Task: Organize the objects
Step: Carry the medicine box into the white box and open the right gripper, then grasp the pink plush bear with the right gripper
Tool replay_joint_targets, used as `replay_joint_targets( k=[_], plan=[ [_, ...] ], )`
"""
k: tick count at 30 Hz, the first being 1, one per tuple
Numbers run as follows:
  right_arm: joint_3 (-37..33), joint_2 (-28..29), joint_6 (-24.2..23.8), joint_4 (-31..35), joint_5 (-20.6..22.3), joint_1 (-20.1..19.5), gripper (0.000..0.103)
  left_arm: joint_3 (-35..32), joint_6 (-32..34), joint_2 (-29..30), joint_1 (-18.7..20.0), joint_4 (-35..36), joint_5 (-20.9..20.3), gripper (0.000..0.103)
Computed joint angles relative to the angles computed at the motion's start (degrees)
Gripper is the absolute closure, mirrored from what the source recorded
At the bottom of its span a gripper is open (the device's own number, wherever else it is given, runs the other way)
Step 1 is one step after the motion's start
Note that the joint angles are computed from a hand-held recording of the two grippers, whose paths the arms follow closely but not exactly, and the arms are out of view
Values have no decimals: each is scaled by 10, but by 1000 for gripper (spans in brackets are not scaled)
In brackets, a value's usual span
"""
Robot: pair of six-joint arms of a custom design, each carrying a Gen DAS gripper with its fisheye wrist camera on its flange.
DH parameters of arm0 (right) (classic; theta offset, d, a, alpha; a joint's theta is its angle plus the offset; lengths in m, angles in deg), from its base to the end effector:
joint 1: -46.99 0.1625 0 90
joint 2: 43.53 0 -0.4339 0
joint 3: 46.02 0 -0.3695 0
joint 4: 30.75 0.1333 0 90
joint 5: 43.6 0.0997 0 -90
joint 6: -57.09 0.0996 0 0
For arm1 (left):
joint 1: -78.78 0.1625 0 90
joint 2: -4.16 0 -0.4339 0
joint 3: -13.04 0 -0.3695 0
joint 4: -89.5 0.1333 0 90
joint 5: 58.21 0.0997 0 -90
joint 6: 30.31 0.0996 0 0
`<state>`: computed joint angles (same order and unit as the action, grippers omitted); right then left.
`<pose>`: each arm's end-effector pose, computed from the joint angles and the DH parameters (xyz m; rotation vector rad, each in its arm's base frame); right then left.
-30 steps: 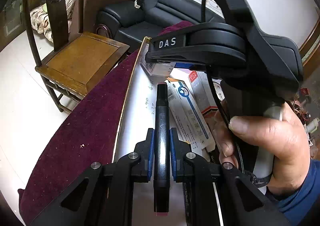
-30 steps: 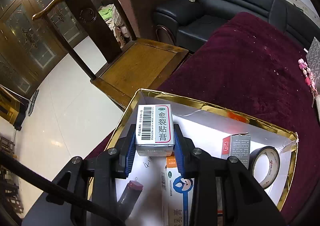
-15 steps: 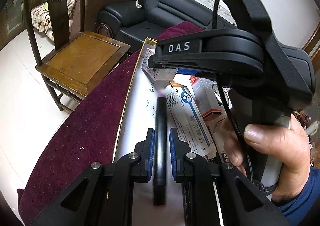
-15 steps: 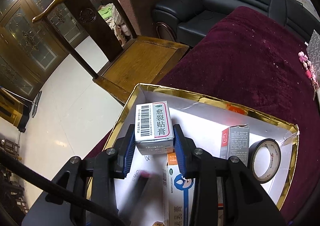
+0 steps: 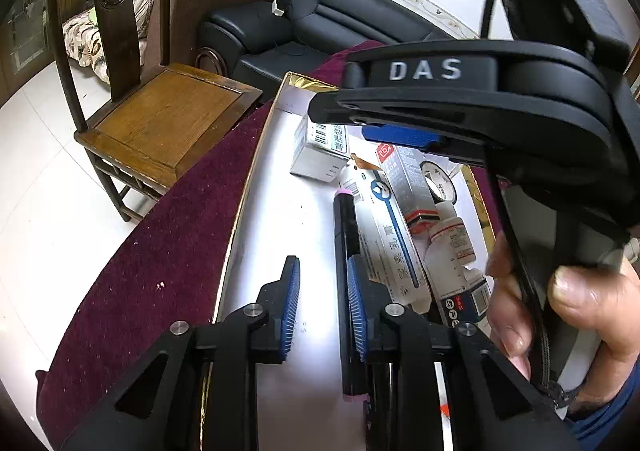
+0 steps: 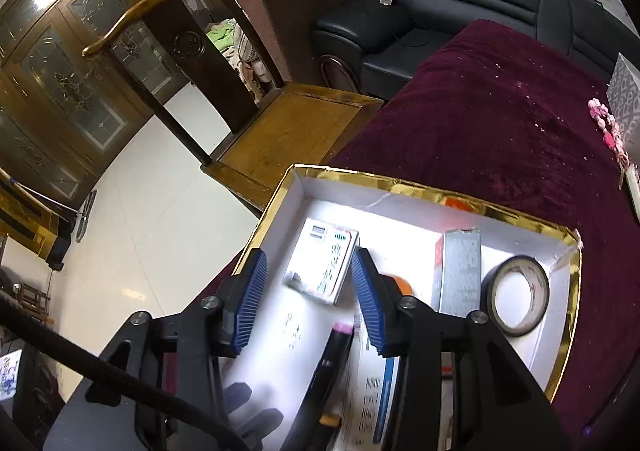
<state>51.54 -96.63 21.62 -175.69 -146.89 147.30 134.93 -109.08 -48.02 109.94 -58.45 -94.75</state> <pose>0.2231 -0.6098 0.1735 1.0882 -2.6562 0.1841 -0.3001 -0.4308 0.0803 -0.2955 2.4078 -1.0473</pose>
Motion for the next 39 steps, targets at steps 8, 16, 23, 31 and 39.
replay_joint_targets(
  k=[8, 16, 23, 31, 39],
  plan=[
    [26, -37, 1, 4, 19, -14, 59, -27, -39, 9, -24, 92, 27, 81],
    [62, -104, -13, -7, 56, -48, 50, -93, -98, 35, -57, 264, 77, 65],
    [106, -175, -51, -84, 53, -92, 25, -158, -98, 76, -80, 354, 108, 51],
    [95, -268, -47, -129, 97, -196, 24, -224, 12, 138, -85, 301, 115, 43],
    [8, -282, 7, -88, 206, -320, 24, -391, 348, 267, -49, 130, 18, 43]
  ],
)
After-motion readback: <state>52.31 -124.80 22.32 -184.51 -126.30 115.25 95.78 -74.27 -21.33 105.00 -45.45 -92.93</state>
